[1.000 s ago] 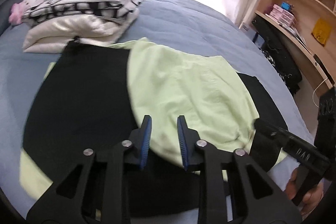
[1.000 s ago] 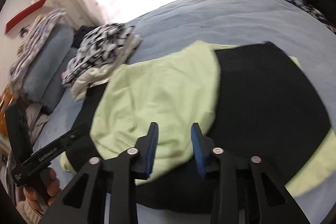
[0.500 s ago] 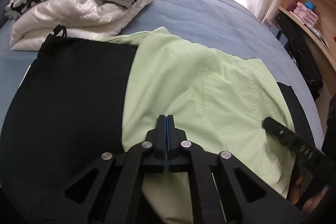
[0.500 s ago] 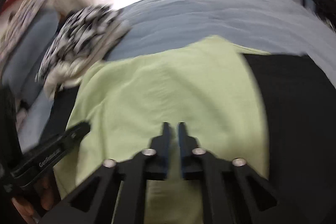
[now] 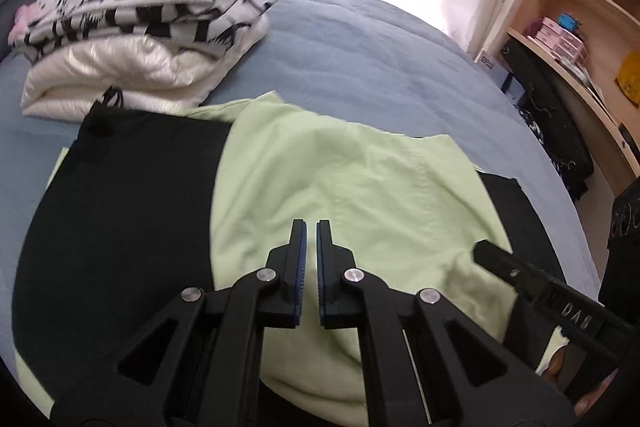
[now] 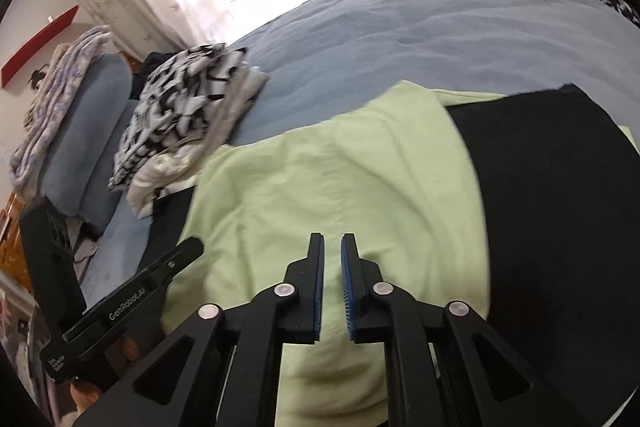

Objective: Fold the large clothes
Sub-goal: 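Open both tools and smooth the hood flat on the jacket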

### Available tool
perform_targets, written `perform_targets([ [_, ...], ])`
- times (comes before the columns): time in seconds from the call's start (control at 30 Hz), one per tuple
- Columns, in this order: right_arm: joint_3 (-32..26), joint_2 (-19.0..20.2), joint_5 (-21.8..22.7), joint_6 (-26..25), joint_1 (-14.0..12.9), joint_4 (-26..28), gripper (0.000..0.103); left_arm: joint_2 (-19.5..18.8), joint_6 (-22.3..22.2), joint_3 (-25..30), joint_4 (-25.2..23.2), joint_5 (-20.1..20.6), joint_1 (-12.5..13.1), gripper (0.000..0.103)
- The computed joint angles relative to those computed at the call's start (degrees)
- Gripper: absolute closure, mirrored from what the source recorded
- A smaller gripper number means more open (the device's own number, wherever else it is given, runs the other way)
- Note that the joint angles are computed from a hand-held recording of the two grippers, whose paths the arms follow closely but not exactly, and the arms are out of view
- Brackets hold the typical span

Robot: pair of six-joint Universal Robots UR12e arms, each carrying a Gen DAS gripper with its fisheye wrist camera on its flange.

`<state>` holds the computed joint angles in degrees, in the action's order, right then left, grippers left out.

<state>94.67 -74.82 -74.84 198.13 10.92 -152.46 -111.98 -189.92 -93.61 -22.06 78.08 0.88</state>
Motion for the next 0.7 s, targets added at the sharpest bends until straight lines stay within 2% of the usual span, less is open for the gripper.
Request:
perform_targets([
  [0.17, 1.4, -1.4, 1.7, -1.2, 0.5, 1.2, 0.082, 1.5, 1.8, -1.4, -2.6, -1.1, -0.8, 0.102],
  [0.3, 3.3, -2.5, 2.4, -3.3, 0.9, 3.4, 0.081, 3.0, 4.2, -3.9, -4.7, -1.4, -1.3, 0.102],
  [0.4, 5.4, -3.5, 1.6, -4.6, 1.3, 3.2, 0.082, 3.7, 5.5, -6.3, -3.6, 0.0, -1.5, 0.1],
  [0.57, 8.3, -5.0, -0.4, -5.6, 2.0, 1.6, 0.081, 3.9, 3.9, -6.8, -4.2, -2.6, -0.5, 0.1],
  [0.7, 9.1, -5.5, -0.9, -6.1, 2.0, 1.8, 0.081, 4.1, 3.8, -6.8, -4.4, -1.6, -0.7, 0.1],
])
